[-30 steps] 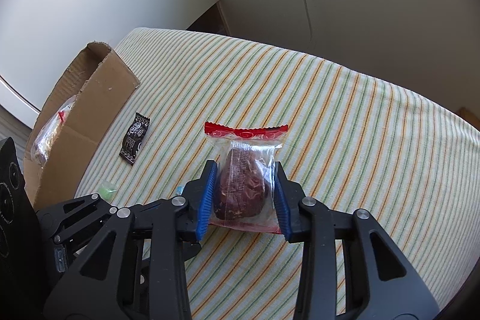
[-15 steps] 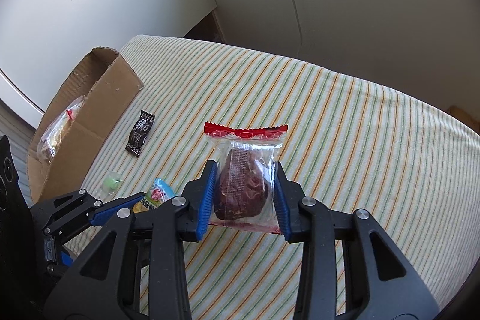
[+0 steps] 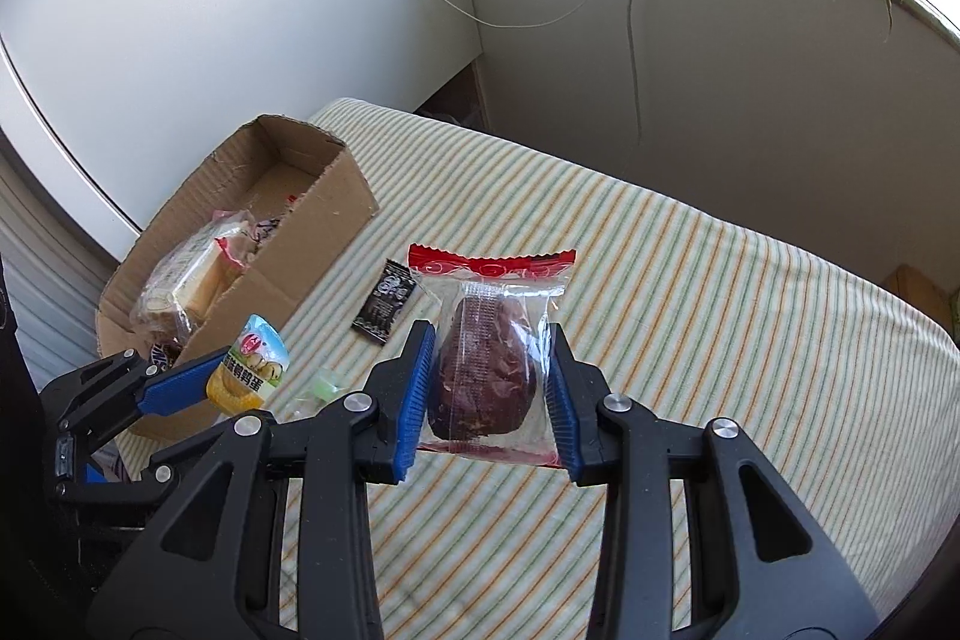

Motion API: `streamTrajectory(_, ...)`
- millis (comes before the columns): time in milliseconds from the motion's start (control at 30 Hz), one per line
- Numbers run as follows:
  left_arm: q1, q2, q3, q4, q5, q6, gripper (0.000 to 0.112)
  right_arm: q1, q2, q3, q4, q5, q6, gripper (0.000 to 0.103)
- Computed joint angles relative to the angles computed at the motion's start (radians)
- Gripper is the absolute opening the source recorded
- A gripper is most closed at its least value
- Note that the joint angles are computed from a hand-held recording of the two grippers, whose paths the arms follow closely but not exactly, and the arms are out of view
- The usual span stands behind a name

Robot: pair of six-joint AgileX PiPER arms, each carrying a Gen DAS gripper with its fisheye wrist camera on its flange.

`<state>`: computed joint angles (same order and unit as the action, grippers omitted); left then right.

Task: Organize snacks
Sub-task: 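Carry both snacks into the cardboard box and open both tools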

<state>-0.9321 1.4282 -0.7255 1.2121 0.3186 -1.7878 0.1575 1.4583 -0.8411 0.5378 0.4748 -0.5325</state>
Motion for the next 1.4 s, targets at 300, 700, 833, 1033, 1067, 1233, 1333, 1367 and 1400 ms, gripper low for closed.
streamTrajectory(300, 0.075, -0.163, 0.110, -0.024, 0.044, 0.037, 0.034, 0.190, 0.023, -0.083, -0.175, -0.018, 0.240, 0.037)
streamTrajectory(700, 0.243, -0.307, 0.196, -0.171, 0.003, 0.245, 0.034, 0.376, 0.138, -0.227, -0.357, -0.019, 0.475, 0.037)
streamTrajectory(833, 0.286, -0.332, 0.218, -0.204, -0.015, 0.289, 0.034, 0.417, 0.180, -0.272, -0.390, -0.014, 0.515, 0.037)
streamTrajectory(1033, 0.355, -0.354, 0.237, -0.301, -0.051, 0.407, 0.034, 0.458, 0.251, -0.339, -0.419, -0.009, 0.553, 0.037)
streamTrajectory(1067, 0.361, -0.354, 0.239, -0.306, -0.054, 0.415, 0.034, 0.463, 0.262, -0.349, -0.427, -0.009, 0.562, 0.037)
streamTrajectory(1233, 0.386, -0.350, 0.238, -0.344, -0.062, 0.466, 0.036, 0.466, 0.287, -0.375, -0.411, -0.002, 0.546, 0.037)
streamTrajectory(1333, 0.391, -0.350, 0.243, -0.345, -0.063, 0.463, 0.037, 0.465, 0.299, -0.387, -0.403, 0.004, 0.533, 0.037)
streamTrajectory(1367, 0.392, -0.349, 0.244, -0.344, -0.064, 0.463, 0.037, 0.467, 0.306, -0.394, -0.409, 0.004, 0.539, 0.037)
streamTrajectory(1400, 0.391, -0.349, 0.244, -0.342, -0.061, 0.460, 0.038, 0.468, 0.308, -0.395, -0.413, 0.002, 0.542, 0.037)
